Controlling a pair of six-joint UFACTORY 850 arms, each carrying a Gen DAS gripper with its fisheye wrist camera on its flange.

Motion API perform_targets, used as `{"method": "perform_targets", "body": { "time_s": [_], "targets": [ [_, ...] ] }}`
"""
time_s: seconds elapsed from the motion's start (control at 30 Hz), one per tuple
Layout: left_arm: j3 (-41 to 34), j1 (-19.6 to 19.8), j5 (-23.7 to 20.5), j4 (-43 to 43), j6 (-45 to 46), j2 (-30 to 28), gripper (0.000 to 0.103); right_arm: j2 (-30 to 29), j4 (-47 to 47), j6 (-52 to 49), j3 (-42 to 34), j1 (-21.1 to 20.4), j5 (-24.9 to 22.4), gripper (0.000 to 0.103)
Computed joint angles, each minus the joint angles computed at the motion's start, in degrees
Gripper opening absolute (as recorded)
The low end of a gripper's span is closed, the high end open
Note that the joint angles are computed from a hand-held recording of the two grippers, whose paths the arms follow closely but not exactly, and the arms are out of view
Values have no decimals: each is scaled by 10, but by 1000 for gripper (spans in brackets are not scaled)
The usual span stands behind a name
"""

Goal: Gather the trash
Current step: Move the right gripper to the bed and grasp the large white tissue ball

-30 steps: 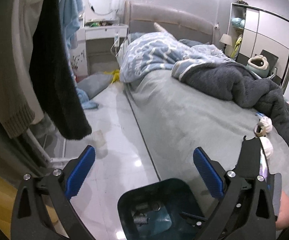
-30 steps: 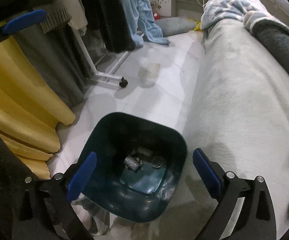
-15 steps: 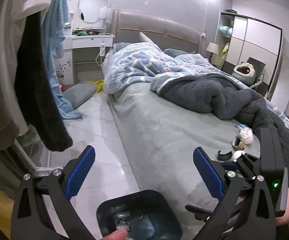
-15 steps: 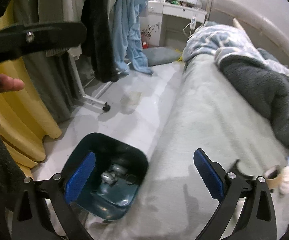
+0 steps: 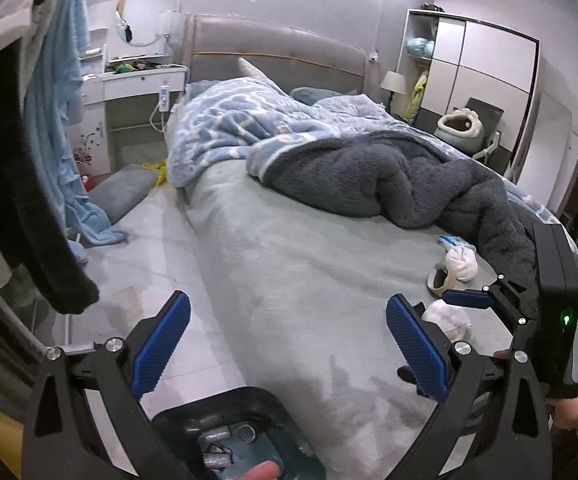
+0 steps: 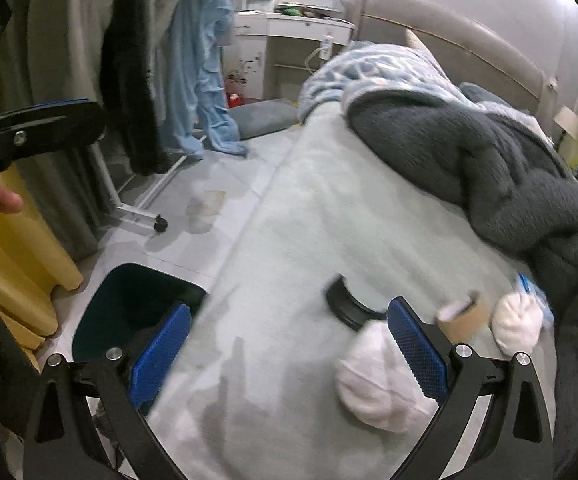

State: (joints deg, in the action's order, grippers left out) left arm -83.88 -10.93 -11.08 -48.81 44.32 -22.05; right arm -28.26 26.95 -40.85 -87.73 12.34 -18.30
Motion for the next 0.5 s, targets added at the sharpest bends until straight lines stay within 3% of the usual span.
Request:
{"method": "perform_targets", "body": {
  "time_s": [0.07, 0.13, 0.33, 0.43, 0.5],
  "targets": [
    [-7, -5, -3, -6, 8, -8, 100, -3, 7, 0, 3, -10, -2, 99],
    [-21, -11, -11, 38, -40, -22, 100, -5, 19, -1, 6, -18, -6, 99],
    [-43, -24, -26, 20, -33, -45, 100, -7, 67, -35, 11, -40, -17, 99],
    [-54, -36, -18, 75, -79, -57, 100, -9, 81, -40, 9, -51, -24, 99],
    [-57, -39, -20, 53, -59, -63, 100, -9, 111, -65, 12, -58, -32, 99]
  ]
}}
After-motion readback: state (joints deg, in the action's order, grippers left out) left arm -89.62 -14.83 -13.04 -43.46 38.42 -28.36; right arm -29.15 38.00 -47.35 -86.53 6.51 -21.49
